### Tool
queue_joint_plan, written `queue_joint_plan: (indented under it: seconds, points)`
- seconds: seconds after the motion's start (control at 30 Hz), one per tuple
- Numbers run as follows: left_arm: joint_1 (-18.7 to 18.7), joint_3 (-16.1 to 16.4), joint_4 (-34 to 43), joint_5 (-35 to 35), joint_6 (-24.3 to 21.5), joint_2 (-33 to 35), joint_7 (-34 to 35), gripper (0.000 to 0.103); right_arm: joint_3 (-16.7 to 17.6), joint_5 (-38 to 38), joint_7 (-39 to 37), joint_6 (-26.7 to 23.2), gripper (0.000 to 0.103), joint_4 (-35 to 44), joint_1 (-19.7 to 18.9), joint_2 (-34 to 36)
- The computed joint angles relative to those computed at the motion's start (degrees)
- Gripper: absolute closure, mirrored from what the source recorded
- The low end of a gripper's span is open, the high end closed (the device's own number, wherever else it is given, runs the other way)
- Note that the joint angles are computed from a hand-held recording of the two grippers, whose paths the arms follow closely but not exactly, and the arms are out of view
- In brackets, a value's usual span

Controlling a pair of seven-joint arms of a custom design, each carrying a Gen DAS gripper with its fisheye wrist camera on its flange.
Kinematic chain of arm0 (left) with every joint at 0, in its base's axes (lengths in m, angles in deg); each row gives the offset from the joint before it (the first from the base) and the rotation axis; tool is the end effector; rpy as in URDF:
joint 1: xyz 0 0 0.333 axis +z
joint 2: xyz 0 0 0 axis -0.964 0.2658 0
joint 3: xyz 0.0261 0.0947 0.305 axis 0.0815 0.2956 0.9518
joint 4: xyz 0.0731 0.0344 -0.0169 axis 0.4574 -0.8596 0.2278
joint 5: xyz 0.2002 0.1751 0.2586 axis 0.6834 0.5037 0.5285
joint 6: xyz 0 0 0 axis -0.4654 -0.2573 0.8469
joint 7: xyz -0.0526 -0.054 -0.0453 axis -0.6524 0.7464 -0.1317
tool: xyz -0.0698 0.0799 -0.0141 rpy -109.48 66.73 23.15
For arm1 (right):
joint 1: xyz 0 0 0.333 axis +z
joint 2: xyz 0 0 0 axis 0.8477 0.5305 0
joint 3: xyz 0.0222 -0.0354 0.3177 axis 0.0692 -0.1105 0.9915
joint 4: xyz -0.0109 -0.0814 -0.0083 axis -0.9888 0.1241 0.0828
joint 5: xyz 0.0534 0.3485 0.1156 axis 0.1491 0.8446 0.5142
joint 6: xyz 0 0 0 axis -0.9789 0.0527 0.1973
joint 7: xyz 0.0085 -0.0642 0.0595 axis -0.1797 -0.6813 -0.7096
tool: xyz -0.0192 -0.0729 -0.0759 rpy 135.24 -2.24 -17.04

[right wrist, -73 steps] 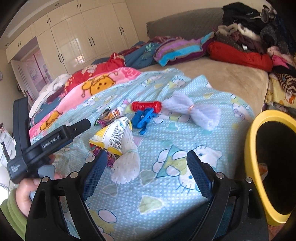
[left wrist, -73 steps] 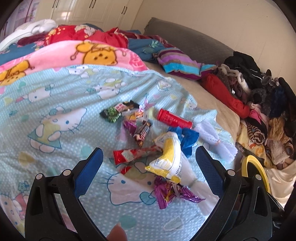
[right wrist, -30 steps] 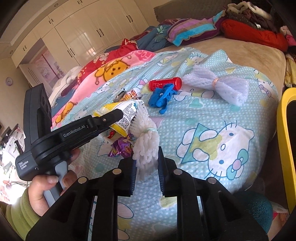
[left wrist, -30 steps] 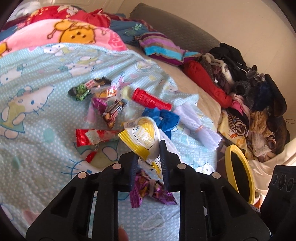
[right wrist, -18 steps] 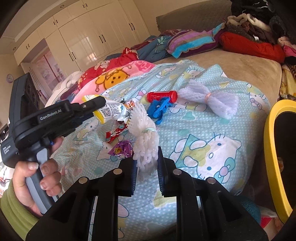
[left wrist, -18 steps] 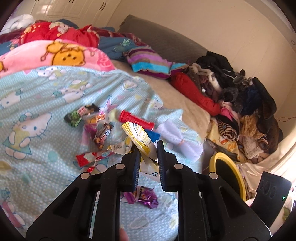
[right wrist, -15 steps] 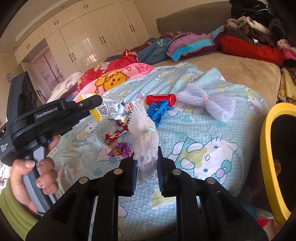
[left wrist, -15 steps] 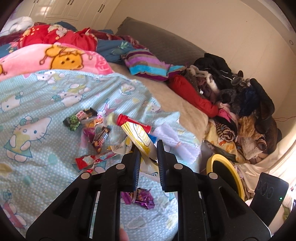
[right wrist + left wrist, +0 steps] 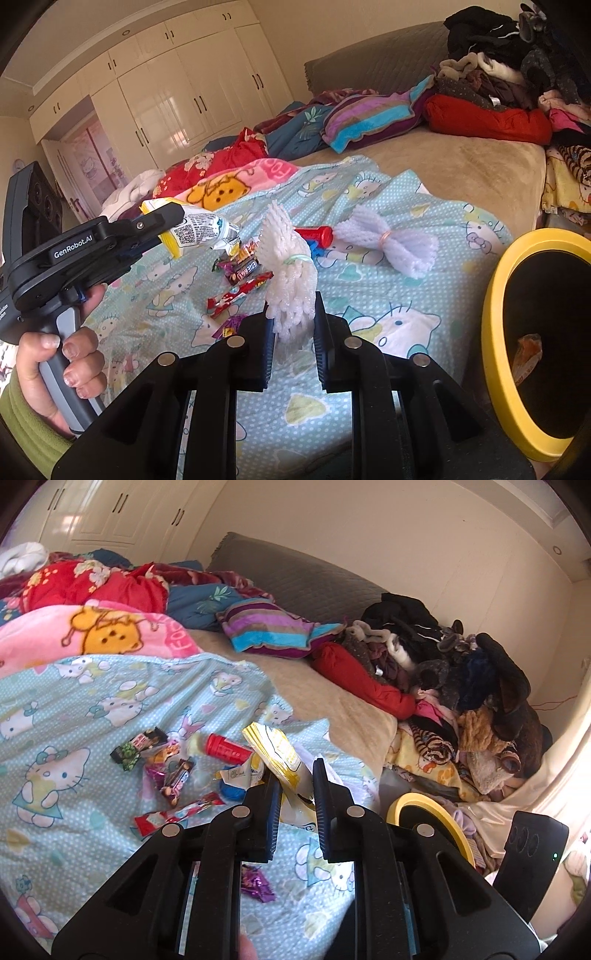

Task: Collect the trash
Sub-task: 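Carry the white mesh in the right tool while the left tool carries the yellow packet to the bin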

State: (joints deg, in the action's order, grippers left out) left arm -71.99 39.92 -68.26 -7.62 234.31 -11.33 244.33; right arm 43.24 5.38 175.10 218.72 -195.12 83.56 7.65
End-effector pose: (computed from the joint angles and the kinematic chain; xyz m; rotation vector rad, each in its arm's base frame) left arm 0.5922 -0.0256 0.4689 -1.6396 1.9061 -1.4982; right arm 0.5120 0.2536 0.3862 -1.5170 1.5381 -0.4280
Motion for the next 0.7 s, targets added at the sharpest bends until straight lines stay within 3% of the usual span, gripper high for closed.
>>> queue_joint_plan:
  seconds: [0.7]
  points:
    - [-3.4, -1.0, -0.7, 0.4, -0.4, -2.2, 2.4, 0.092, -1.0, 6.7, -1.1, 6.3, 0.085, -6.0, -2.4, -4.9]
